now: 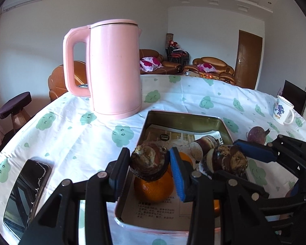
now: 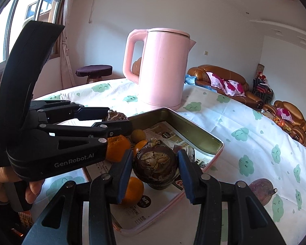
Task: Organize fruits
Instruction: 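Lower both brown fruits into the tin box and open both tools, then grasp the purple round fruit with the right tool while the left tool grasps the small yellow fruit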
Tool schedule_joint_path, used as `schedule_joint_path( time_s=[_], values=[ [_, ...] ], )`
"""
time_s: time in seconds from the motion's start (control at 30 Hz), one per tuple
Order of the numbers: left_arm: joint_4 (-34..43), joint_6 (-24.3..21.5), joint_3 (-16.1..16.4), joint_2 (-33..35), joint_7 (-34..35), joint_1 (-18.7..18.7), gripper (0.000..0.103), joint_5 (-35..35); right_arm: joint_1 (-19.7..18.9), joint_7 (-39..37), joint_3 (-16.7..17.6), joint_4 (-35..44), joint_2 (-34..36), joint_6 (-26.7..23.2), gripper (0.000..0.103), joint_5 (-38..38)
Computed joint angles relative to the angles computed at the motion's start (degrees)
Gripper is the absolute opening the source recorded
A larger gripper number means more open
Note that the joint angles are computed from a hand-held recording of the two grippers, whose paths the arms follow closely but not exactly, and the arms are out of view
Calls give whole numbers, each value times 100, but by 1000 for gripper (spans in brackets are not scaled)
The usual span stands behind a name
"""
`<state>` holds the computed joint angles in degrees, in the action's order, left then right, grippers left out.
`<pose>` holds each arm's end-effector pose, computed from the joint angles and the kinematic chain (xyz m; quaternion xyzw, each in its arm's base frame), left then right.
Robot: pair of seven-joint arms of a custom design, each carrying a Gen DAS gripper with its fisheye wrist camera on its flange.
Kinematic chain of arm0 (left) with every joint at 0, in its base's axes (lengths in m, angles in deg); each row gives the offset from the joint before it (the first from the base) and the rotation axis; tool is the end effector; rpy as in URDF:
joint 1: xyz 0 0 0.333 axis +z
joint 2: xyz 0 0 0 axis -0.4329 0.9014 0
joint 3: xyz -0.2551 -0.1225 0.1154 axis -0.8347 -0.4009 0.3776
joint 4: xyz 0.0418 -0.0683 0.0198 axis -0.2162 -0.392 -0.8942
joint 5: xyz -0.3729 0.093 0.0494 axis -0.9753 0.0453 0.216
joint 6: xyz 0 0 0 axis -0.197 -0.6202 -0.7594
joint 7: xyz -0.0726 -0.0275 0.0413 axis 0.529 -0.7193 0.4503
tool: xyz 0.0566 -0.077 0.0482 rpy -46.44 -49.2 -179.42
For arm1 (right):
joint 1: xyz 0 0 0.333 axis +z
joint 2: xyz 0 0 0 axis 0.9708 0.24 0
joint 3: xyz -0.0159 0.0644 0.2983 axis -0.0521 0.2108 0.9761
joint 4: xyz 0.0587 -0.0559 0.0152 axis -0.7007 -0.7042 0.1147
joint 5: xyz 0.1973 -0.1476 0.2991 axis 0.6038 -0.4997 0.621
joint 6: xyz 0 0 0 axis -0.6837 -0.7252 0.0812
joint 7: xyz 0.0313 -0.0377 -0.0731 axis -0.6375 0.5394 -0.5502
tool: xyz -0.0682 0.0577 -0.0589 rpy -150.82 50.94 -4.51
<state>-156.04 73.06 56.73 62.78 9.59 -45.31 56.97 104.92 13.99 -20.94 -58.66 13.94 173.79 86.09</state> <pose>0.4270 -0.3221 0.4331 -0.7132 0.5153 -0.2940 0.3732 0.4719 0.3065 0.4419 -0.8440 0.2226 -0.1836 0.4522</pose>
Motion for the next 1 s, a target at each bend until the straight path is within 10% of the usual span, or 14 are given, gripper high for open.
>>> schedule_joint_path(
  time_s=[0.17,0.4,0.77,1.0],
  values=[
    [44,-164,-28,28,71,-40,46,-32,-22,693,-21,-52,42,-49,47,-716],
    [-22,-400,-65,-71,-219,-90,79,57,-65,234,-34,-83,-55,48,59,-84],
    [442,-493,-165,252,-173,-243,93,334,-517,-210,-433,-138,-304,439,65,658],
    [1161,-540,-61,878,200,-547,95,460,-841,975,-539,51,-21,388,65,-332]
  ],
)
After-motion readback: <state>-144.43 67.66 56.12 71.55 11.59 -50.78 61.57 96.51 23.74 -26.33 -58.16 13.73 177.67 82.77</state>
